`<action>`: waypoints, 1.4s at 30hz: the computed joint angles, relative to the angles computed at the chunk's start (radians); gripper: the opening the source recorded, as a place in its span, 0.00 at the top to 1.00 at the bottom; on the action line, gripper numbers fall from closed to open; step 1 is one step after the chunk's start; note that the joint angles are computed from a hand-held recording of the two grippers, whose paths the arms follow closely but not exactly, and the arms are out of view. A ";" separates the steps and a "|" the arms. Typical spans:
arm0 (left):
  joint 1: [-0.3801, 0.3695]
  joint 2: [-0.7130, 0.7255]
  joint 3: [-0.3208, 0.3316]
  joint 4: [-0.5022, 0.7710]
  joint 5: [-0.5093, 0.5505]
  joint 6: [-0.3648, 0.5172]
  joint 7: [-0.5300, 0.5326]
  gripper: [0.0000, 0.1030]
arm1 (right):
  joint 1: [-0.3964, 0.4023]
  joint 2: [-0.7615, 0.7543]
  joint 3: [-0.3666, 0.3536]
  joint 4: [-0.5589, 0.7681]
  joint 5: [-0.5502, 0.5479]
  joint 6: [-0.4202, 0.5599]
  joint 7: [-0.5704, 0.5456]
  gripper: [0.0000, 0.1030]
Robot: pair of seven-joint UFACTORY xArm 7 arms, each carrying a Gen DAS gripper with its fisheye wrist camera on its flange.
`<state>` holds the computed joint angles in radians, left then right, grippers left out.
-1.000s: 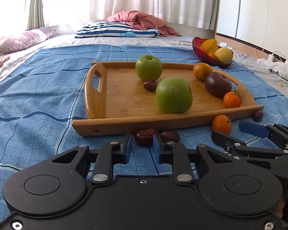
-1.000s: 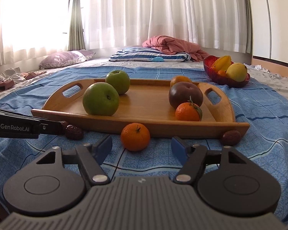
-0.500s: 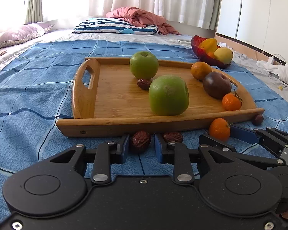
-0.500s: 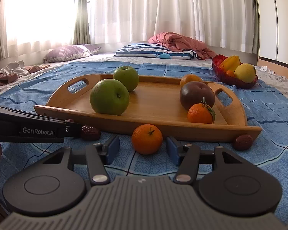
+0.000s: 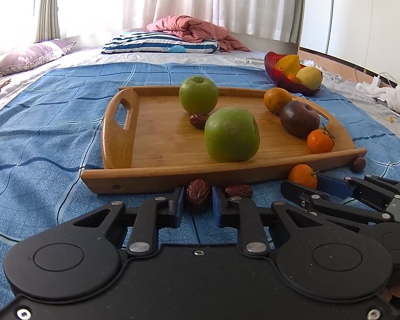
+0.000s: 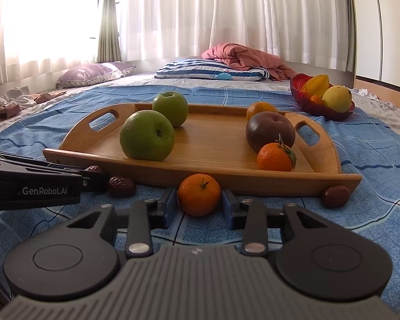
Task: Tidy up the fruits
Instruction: 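Grasp a red date with the left tool while the right tool grasps the small mandarin, then carry the date and mandarin over the tray with both tools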
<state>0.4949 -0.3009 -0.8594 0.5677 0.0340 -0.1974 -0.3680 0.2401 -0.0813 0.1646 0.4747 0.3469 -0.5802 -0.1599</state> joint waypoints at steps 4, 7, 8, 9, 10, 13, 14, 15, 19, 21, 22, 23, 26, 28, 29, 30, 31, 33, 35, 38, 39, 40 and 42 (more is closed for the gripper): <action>0.040 -0.049 -0.044 -0.009 -0.003 -0.009 -0.003 0.80 | 0.000 -0.007 0.002 -0.005 0.003 -0.008 0.003 0.63; 0.025 -0.072 -0.026 -0.012 0.003 -0.016 -0.006 0.80 | 0.002 -0.016 0.009 -0.011 0.026 -0.030 -0.009 0.63; 0.009 -0.075 -0.007 -0.013 0.005 -0.021 -0.004 0.80 | 0.003 -0.019 0.009 -0.011 0.027 -0.035 -0.006 0.63; 0.001 -0.077 0.004 -0.011 0.005 -0.024 0.000 0.80 | 0.002 -0.021 0.008 -0.009 0.026 -0.040 -0.002 0.63; -0.001 -0.077 0.010 -0.006 0.003 -0.026 0.004 0.80 | 0.001 -0.023 0.007 -0.006 0.025 -0.044 0.000 0.63; -0.014 -0.058 0.038 0.016 0.004 -0.027 0.029 0.80 | -0.004 -0.016 0.008 0.013 0.042 -0.062 -0.011 0.63; -0.013 -0.049 0.046 0.026 0.000 -0.030 0.036 0.80 | -0.005 -0.013 0.006 0.021 0.046 -0.065 -0.013 0.63; -0.020 -0.037 0.060 0.036 -0.002 -0.028 0.046 0.80 | -0.007 -0.011 0.002 0.029 0.042 -0.066 -0.011 0.63; -0.119 0.048 0.193 0.101 0.001 -0.002 0.093 0.80 | -0.021 -0.001 -0.017 0.083 0.014 -0.039 -0.018 0.63; -0.135 0.093 0.224 0.146 -0.005 0.018 0.108 0.80 | -0.030 0.006 -0.027 0.126 0.003 0.011 -0.017 0.63; -0.134 0.116 0.230 0.172 -0.004 0.033 0.111 0.80 | -0.036 0.012 -0.034 0.158 -0.006 0.052 -0.006 0.63; -0.115 0.136 0.218 0.196 0.002 0.044 0.105 0.80 | -0.042 0.020 -0.042 0.186 -0.020 0.089 0.008 0.63; -0.110 0.212 0.232 0.279 0.041 0.090 0.090 0.80 | -0.060 0.058 -0.060 0.274 -0.066 0.181 0.033 0.63; -0.136 0.263 0.263 0.334 0.069 0.125 0.083 0.80 | -0.056 0.098 -0.058 0.338 -0.003 0.218 -0.055 0.63; -0.129 0.290 0.266 0.363 0.130 0.142 0.033 0.80 | -0.048 0.117 -0.066 0.367 0.018 0.238 -0.086 0.63; -0.141 0.312 0.283 0.390 0.174 0.161 -0.003 0.80 | -0.036 0.133 -0.079 0.395 0.038 0.262 -0.108 0.63; -0.159 0.339 0.304 0.420 0.206 0.181 -0.025 0.80 | -0.012 0.153 -0.101 0.428 0.071 0.292 -0.139 0.63; -0.220 0.383 0.373 0.470 0.295 0.207 -0.097 0.80 | 0.041 0.186 -0.159 0.481 0.094 0.343 -0.159 0.63; -0.315 0.423 0.478 0.525 0.423 0.234 -0.203 0.80 | 0.155 0.219 -0.279 0.526 0.120 0.384 -0.176 0.63; -0.410 0.479 0.577 0.594 0.497 0.270 -0.262 0.80 | 0.243 0.262 -0.379 0.571 0.090 0.420 -0.151 0.63; -0.433 0.496 0.599 0.612 0.502 0.279 -0.266 0.80 | 0.256 0.275 -0.395 0.583 0.075 0.425 -0.141 0.63; -0.453 0.511 0.619 0.628 0.502 0.288 -0.267 0.80 | 0.296 0.291 -0.438 0.598 0.060 0.433 -0.129 0.63; -0.489 0.538 0.653 0.655 0.491 0.305 -0.263 0.80 | 0.330 0.316 -0.479 0.620 0.034 0.447 -0.102 0.63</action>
<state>0.0063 0.2367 -0.2069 1.2230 0.5249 0.1072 -0.6314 0.5703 0.2344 -0.3148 1.0943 0.3806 -0.1330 -0.2615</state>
